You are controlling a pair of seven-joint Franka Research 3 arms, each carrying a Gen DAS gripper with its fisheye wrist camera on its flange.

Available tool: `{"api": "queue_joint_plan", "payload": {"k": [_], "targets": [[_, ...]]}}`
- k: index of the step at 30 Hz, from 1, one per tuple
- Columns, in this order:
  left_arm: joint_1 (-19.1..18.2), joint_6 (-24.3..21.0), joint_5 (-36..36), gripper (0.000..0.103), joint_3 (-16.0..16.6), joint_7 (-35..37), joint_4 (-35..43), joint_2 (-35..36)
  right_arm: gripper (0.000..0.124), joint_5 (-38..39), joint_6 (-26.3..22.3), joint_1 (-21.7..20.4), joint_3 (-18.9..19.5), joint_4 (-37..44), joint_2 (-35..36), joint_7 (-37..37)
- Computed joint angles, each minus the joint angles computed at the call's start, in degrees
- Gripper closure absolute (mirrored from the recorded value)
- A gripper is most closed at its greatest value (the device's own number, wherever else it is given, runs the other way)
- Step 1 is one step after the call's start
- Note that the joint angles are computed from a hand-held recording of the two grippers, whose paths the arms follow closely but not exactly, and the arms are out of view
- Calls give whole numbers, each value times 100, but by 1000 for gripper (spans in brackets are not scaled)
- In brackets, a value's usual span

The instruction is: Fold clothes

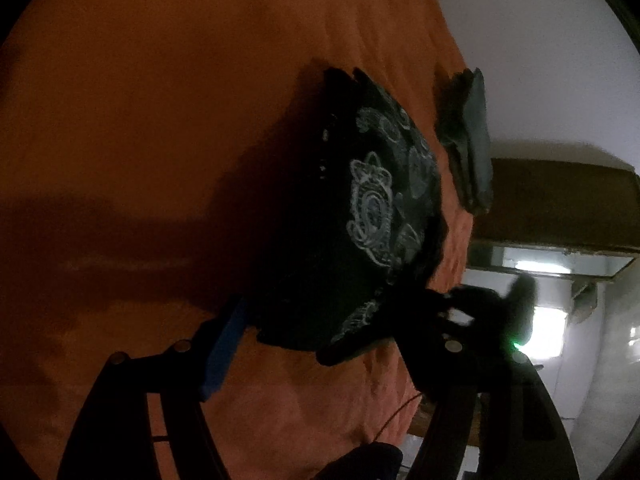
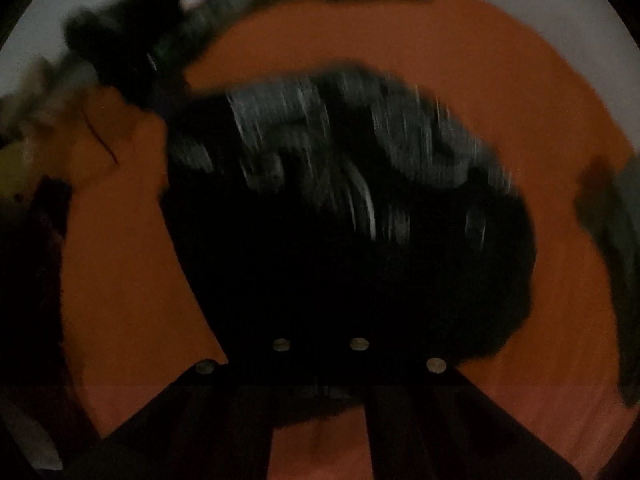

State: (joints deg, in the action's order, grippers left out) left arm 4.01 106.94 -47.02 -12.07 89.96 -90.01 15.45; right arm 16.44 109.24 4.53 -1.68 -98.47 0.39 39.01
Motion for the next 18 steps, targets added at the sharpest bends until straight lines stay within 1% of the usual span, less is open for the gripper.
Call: {"api": "queue_joint_plan", "payload": {"k": [2, 4, 5, 7, 8, 9, 10, 11, 13, 15, 16, 18], "targets": [[-19, -36, -21, 30, -31, 38, 30, 5, 123, 12, -340, -61, -57, 257, 198, 474], [-34, -70, -43, 30, -46, 75, 31, -22, 121, 309, -714, -180, -131, 630, 380, 859], [-47, -85, -23, 30, -46, 87, 48, -25, 118, 623, -819, -282, -178, 737, 392, 930], [-67, -104, 31, 30, -39, 121, 52, -46, 98, 1227, -949, -526, -214, 898, 396, 1113], [-73, -107, 46, 30, -34, 123, 46, -50, 78, 1314, -653, -519, -273, 781, 274, 1254], [-78, -110, 59, 30, -28, 123, 40, -54, 70, 1383, -269, -541, -279, 610, 126, 1401], [-74, -122, 59, 30, -19, 107, 36, -50, 70, 1308, 417, -509, -246, 304, -101, 1662], [-70, -119, 49, 30, -11, 82, 21, -51, 70, 1164, 869, -440, -181, 197, -167, 1960], [-59, -112, 30, 30, 2, 34, -9, -53, 70, 902, 1487, -283, -43, -133, -372, 2415], [-58, -92, 27, 30, 8, 2, -29, -65, 70, 843, 1607, -76, 85, -360, -509, 2398], [-58, -82, 27, 30, 11, -12, -39, -72, 70, 544, 1661, 39, 193, -469, -566, 2517], [-67, -78, 54, 30, 7, 17, -49, -100, 70, -544, 1872, 220, 430, -812, -699, 2913]]}}
